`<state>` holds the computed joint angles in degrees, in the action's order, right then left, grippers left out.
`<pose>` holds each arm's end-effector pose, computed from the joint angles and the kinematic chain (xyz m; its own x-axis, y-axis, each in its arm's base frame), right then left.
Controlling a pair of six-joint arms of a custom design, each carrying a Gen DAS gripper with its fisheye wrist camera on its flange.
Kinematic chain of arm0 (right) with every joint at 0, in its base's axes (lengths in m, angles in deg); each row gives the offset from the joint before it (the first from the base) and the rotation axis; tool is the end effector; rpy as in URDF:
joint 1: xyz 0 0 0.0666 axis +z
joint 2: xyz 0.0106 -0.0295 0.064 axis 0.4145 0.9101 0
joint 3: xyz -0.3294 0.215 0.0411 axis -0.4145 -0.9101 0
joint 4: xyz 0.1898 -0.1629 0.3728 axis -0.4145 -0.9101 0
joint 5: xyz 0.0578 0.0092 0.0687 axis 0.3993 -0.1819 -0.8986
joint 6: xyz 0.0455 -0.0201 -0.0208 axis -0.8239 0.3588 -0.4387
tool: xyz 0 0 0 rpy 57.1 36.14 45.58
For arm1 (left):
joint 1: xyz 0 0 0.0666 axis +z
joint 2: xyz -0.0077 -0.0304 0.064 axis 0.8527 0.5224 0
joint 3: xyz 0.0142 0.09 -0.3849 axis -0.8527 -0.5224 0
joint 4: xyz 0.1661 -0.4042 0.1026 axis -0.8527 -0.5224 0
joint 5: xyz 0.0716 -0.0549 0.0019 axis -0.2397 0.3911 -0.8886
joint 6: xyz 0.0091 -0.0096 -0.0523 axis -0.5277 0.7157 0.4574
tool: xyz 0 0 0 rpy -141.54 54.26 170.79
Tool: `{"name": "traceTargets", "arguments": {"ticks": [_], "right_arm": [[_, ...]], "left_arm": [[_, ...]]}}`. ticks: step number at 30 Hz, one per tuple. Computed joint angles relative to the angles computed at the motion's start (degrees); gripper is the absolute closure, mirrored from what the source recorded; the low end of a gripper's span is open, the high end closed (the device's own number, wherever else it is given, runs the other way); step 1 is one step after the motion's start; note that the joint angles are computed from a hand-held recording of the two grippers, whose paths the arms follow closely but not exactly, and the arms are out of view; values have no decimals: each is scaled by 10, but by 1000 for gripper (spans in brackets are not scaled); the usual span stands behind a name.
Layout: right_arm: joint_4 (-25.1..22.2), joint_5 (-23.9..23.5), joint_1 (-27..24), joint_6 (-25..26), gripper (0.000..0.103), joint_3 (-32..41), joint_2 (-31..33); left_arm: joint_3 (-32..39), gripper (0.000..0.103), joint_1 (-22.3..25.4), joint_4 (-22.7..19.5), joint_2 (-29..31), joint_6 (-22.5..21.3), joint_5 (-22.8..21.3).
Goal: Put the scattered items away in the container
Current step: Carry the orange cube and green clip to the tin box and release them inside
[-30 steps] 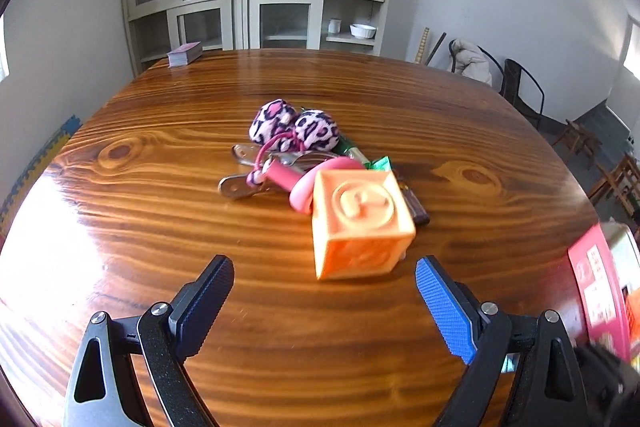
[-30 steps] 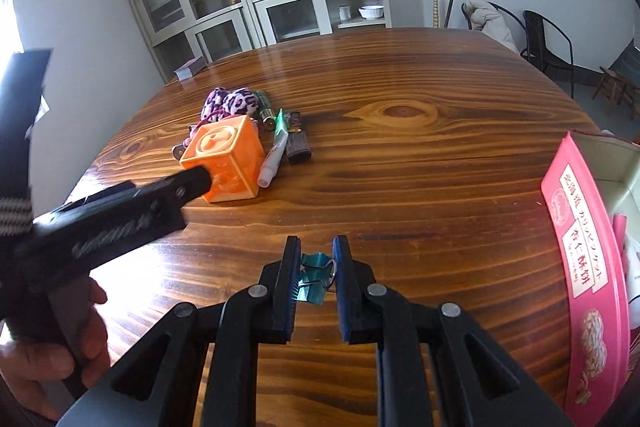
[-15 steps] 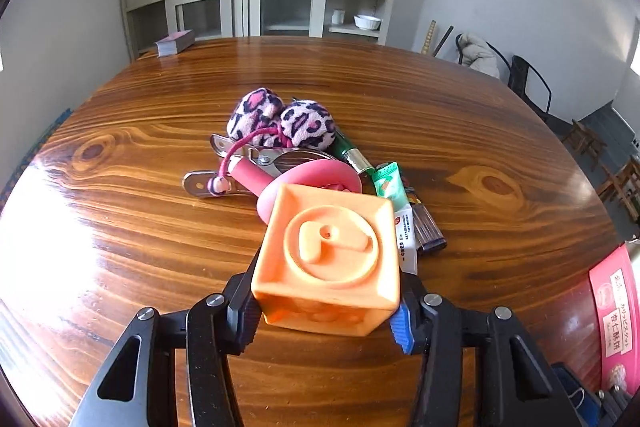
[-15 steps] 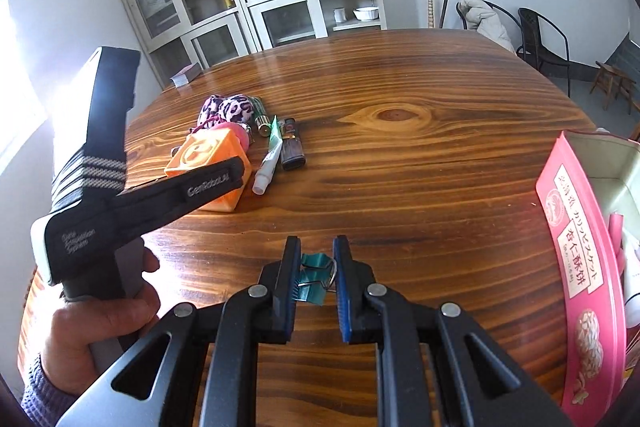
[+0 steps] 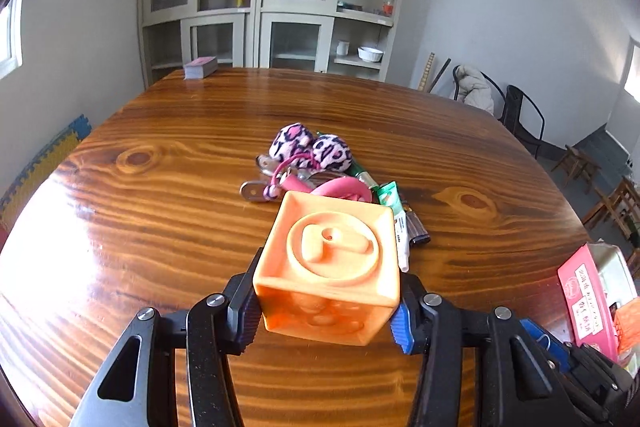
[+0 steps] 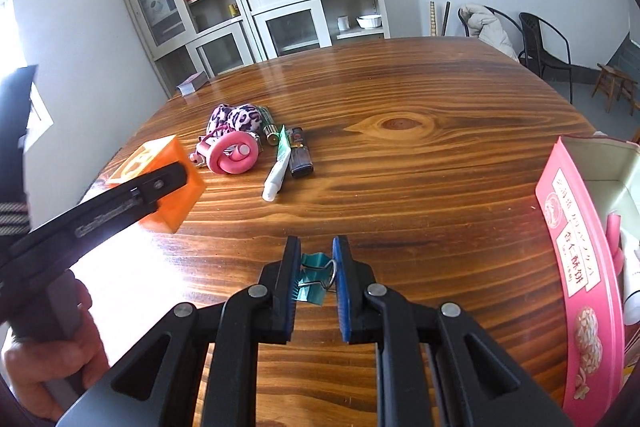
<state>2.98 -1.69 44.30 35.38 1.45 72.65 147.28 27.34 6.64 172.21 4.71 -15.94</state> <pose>0.4291 0.1557 0.3331 -0.7026 0.0041 -0.7116 -0.2054 0.9562 0.2084 0.4749 -0.2733 0.3557 -0.6668 -0.1624 -0.7273 -0.0779 0.9858 -0.1488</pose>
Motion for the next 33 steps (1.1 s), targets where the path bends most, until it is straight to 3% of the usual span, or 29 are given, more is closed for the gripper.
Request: {"name": "traceTargets", "arguments": {"ticks": [9,17,24,33], "right_arm": [[7,6,-5,-4,85,-6,-9],[31,-2,-33,-30,85,-40,-66],[21,21,-81,-41,85,-96,-160],[-15,25,-189,-18,85,-126,-252]], "left_arm": [[-14,49,-5,7,-15,-3,0],[-13,49,-22,13,-17,-17,23],[-4,49,-48,13,-7,-39,34],[15,49,-96,18,7,-52,45]]}}
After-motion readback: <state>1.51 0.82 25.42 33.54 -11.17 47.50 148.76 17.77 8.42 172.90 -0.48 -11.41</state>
